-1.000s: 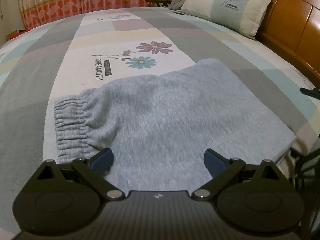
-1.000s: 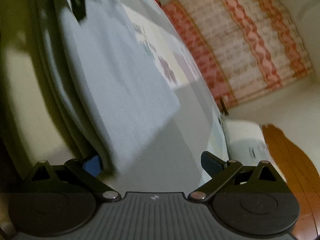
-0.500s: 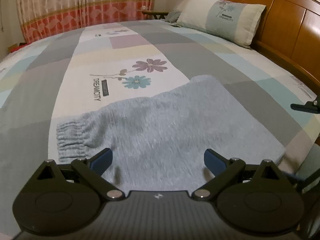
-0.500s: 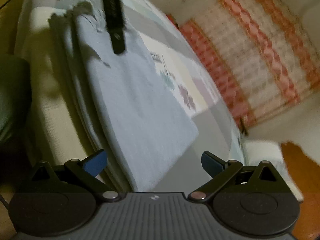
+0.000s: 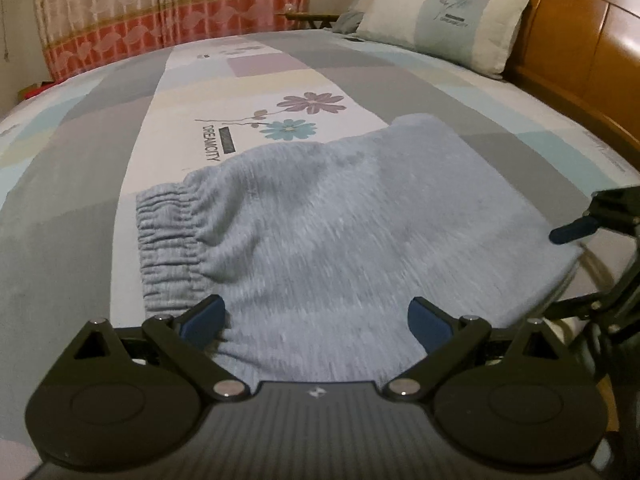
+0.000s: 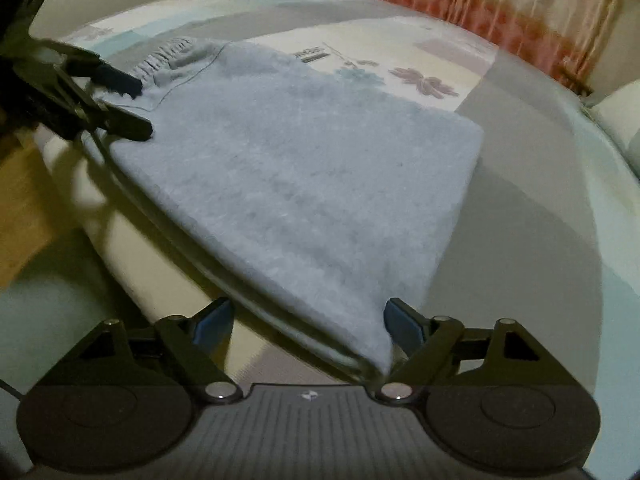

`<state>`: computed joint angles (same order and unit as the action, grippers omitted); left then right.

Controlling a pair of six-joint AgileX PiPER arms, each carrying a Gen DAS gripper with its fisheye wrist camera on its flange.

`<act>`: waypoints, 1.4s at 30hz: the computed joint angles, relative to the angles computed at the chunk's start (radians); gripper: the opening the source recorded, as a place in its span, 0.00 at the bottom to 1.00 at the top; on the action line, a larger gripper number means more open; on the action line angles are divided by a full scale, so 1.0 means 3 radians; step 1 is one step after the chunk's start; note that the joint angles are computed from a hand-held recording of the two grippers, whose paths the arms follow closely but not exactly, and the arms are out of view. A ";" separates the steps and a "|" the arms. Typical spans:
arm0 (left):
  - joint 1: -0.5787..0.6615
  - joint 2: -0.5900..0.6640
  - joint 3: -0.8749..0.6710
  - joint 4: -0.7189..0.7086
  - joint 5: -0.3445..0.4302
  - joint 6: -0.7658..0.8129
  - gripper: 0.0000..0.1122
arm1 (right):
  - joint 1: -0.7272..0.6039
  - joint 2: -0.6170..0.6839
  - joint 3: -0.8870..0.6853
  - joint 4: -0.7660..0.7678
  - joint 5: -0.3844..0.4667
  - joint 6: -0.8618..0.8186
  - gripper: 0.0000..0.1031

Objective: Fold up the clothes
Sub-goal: 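Press the folded grey sweatpants flat with both open grippers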

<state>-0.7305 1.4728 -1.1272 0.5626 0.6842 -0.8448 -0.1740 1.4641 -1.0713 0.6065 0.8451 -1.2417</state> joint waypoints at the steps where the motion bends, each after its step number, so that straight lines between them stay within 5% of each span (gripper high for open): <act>1: 0.0009 0.0005 -0.0066 -0.0072 0.0061 0.0105 0.87 | -0.0018 -0.0008 -0.0041 -0.0024 0.0053 0.0019 0.84; 7: 0.0145 0.0330 -0.0719 -0.0136 -0.0023 0.0565 0.87 | -0.0047 0.0177 -0.0463 0.0278 0.0189 0.0170 0.84; 13: 0.0584 0.0884 -0.1135 -0.0771 -0.0161 0.0922 0.87 | 0.0025 0.0458 -0.0675 0.0336 0.0294 0.0382 0.84; 16: 0.0890 0.0696 -0.0591 -0.1436 -0.0715 0.1279 0.87 | -0.0178 0.0449 -0.0548 0.0412 0.0524 0.0200 0.88; 18: 0.0929 0.0597 -0.0460 -0.1604 -0.0836 0.1416 0.87 | -0.0373 0.0443 -0.0456 0.0494 0.0688 0.0038 0.92; 22: 0.0814 0.0625 -0.0784 -0.1313 -0.0513 0.1158 0.87 | -0.0390 0.0396 -0.0460 0.0257 0.0649 0.0173 0.93; 28: 0.0908 0.1058 -0.1358 -0.1274 -0.0166 0.1177 0.87 | -0.0505 0.0318 -0.0548 0.0560 0.0808 0.0251 0.94; 31: 0.0960 0.1077 -0.1237 -0.1320 -0.0273 0.1093 0.87 | -0.0587 0.0266 -0.0585 0.0571 0.0909 0.0223 0.94; 33: 0.0834 0.1013 -0.1281 -0.1020 -0.0105 0.0863 0.87 | -0.0633 0.0276 -0.0650 0.0569 0.0939 0.0215 0.94; 42: 0.0481 0.0387 -0.0655 -0.0719 -0.0013 0.0653 0.87 | -0.0127 0.1384 -0.2202 0.0672 0.0869 0.0589 0.95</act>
<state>-0.5863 1.5888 -1.3238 0.3469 0.6804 -0.6491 -0.2123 1.8794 -1.7320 0.8081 1.1058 -1.0650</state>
